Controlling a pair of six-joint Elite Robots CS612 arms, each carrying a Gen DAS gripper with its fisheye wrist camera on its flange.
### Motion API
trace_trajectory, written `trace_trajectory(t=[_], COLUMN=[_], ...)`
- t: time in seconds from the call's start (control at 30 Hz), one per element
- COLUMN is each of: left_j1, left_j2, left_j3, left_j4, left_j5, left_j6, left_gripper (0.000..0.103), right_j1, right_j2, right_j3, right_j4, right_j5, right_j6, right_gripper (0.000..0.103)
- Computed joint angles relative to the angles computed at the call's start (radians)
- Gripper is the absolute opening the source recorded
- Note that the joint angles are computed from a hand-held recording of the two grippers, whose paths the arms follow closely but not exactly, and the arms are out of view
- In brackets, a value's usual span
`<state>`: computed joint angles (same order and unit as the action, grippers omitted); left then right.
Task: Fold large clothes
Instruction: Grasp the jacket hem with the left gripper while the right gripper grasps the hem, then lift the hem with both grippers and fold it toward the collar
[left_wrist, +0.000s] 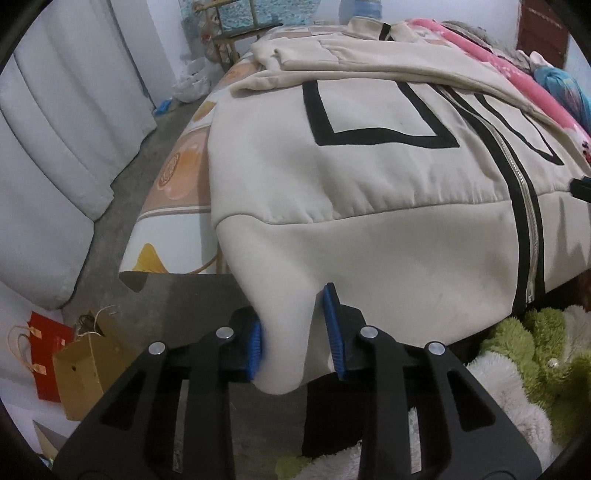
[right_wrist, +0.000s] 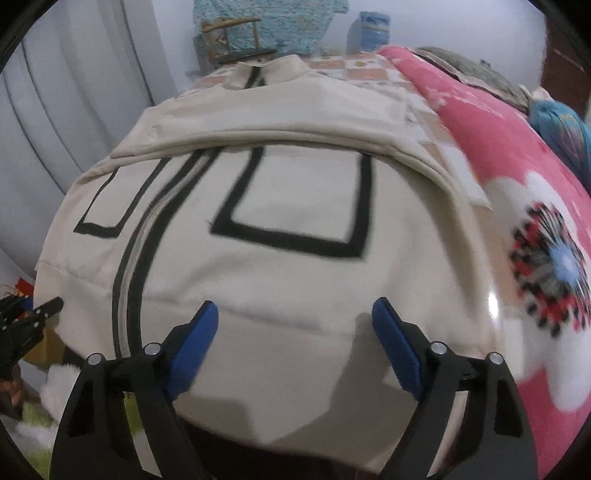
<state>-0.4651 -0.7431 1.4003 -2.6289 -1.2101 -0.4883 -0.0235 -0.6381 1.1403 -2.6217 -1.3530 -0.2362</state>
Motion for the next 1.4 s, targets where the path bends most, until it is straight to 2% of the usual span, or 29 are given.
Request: trace_trajectory(t=[0.17, 0.37, 0.47, 0.53, 0.63, 0.7, 0.73, 0.77, 0.8, 0.9, 1.07, 1.17, 1.27, 1.4], left_j1=[0.006, 0.006, 0.01, 0.012, 0.013, 0.012, 0.011, 0.008, 0.007, 0.013, 0.055, 0.077, 0.097, 0.133], left_j2=[-0.002, -0.006, -0.005, -0.004, -0.007, -0.011, -0.013, -0.018, -0.022, -0.037, -0.037, -0.02, 0.007, 0.055], left_j3=[0.005, 0.017, 0.019, 0.022, 0.033, 0.043, 0.045, 0.052, 0.058, 0.078, 0.083, 0.06, 0.018, -0.053], left_j4=[-0.018, -0.031, -0.043, -0.053, -0.073, -0.088, -0.093, -0.104, -0.115, -0.189, -0.362, -0.444, -0.48, -0.531], left_j5=[-0.022, -0.039, -0.053, -0.062, -0.073, -0.077, -0.076, -0.07, -0.068, -0.117, -0.303, -0.385, -0.447, -0.525], left_j6=[-0.003, 0.0, 0.0, -0.006, -0.011, -0.005, 0.002, 0.017, 0.027, 0.039, -0.05, -0.095, -0.147, -0.262], left_gripper=[0.028, 0.028, 0.028, 0.029, 0.029, 0.028, 0.025, 0.017, 0.012, 0.006, 0.005, 0.005, 0.005, 0.005], right_j1=[-0.02, -0.057, -0.082, -0.098, -0.115, -0.121, -0.12, -0.119, -0.116, -0.111, -0.118, -0.123, -0.122, -0.117], right_j2=[-0.056, -0.086, -0.078, -0.063, -0.048, -0.047, -0.051, -0.056, -0.065, -0.085, -0.097, -0.083, -0.058, -0.006], right_j3=[0.086, 0.14, 0.139, 0.126, 0.115, 0.119, 0.124, 0.133, 0.145, 0.167, 0.168, 0.137, 0.088, -0.012], right_j4=[-0.005, 0.024, 0.047, 0.084, 0.13, 0.135, 0.131, 0.12, 0.103, 0.058, -0.006, -0.029, -0.049, -0.054], right_j5=[-0.063, -0.057, 0.026, 0.096, 0.19, 0.236, 0.233, 0.233, 0.231, 0.222, 0.286, 0.344, 0.388, 0.429], right_j6=[0.025, 0.136, 0.217, 0.262, 0.302, 0.3, 0.289, 0.271, 0.25, 0.215, 0.228, 0.252, 0.283, 0.329], right_gripper=[0.08, 0.076, 0.071, 0.064, 0.043, 0.021, 0.016, 0.01, 0.008, 0.006, 0.006, 0.006, 0.006, 0.006])
